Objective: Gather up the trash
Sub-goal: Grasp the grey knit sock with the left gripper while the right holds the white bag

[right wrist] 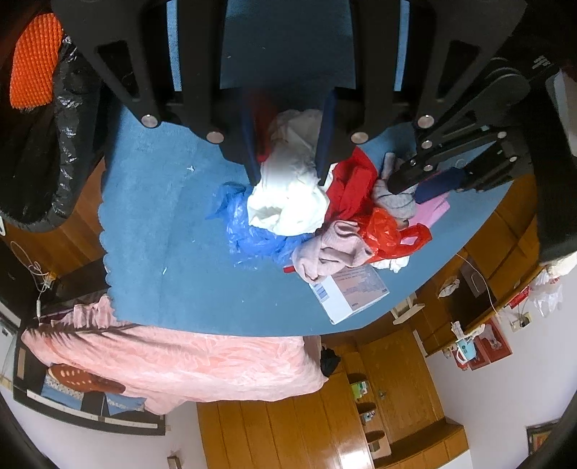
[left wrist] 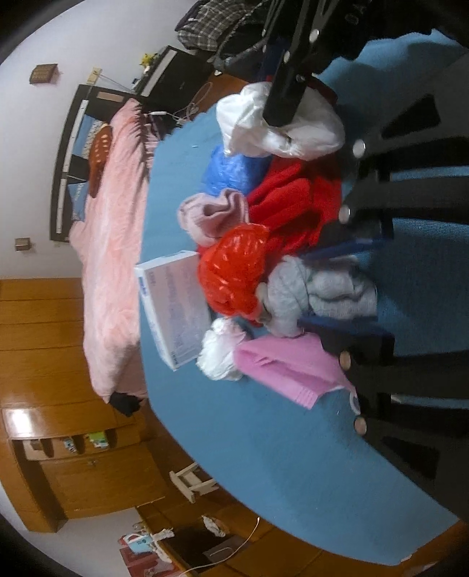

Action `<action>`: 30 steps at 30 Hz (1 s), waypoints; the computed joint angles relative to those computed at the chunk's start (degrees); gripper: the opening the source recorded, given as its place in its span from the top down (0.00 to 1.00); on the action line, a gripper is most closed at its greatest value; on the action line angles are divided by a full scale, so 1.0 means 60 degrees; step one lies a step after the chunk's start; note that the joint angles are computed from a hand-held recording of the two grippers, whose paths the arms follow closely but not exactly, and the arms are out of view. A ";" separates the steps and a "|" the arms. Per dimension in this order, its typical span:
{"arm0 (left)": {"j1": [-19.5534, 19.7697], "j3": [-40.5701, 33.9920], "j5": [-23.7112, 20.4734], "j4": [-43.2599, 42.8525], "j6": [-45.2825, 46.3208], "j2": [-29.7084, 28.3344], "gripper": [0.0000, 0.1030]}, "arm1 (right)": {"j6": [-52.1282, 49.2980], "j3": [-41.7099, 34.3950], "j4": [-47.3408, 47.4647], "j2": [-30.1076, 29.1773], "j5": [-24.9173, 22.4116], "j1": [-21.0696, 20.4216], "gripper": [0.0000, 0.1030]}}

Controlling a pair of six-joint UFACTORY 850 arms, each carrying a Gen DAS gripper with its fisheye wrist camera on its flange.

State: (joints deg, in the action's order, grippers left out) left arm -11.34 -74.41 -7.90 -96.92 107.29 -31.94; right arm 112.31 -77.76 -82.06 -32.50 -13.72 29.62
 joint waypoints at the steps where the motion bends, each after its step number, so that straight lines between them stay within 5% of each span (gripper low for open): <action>1: -0.0005 -0.0013 -0.0012 0.0257 -0.0255 -0.0018 0.75 | -0.0112 -0.0011 0.0104 -0.0016 -0.0006 0.0002 0.68; 10: 0.0149 0.0348 -0.0505 -0.1010 0.0959 0.0399 0.88 | -0.0224 0.0041 0.0173 0.0055 -0.0430 0.0139 0.51; 19: 0.0330 0.0800 -0.0914 -0.1911 0.1834 0.1018 0.93 | -0.0197 -0.0036 -0.0054 0.0050 -0.0428 0.0143 0.48; 25: 0.0339 0.0638 -0.0894 -0.0502 0.0453 0.0802 0.92 | -0.1103 -0.0419 0.0686 -0.0233 -0.0418 0.0157 0.49; 27: 0.0392 0.0668 -0.0997 -0.0093 0.0029 0.0803 0.87 | -0.1178 -0.0402 0.0763 -0.0229 -0.0405 0.0142 0.49; 30: 0.0433 0.0845 -0.1133 -0.0119 0.0100 0.0915 0.65 | -0.0963 -0.0220 0.0624 -0.0098 -0.0435 0.0097 0.49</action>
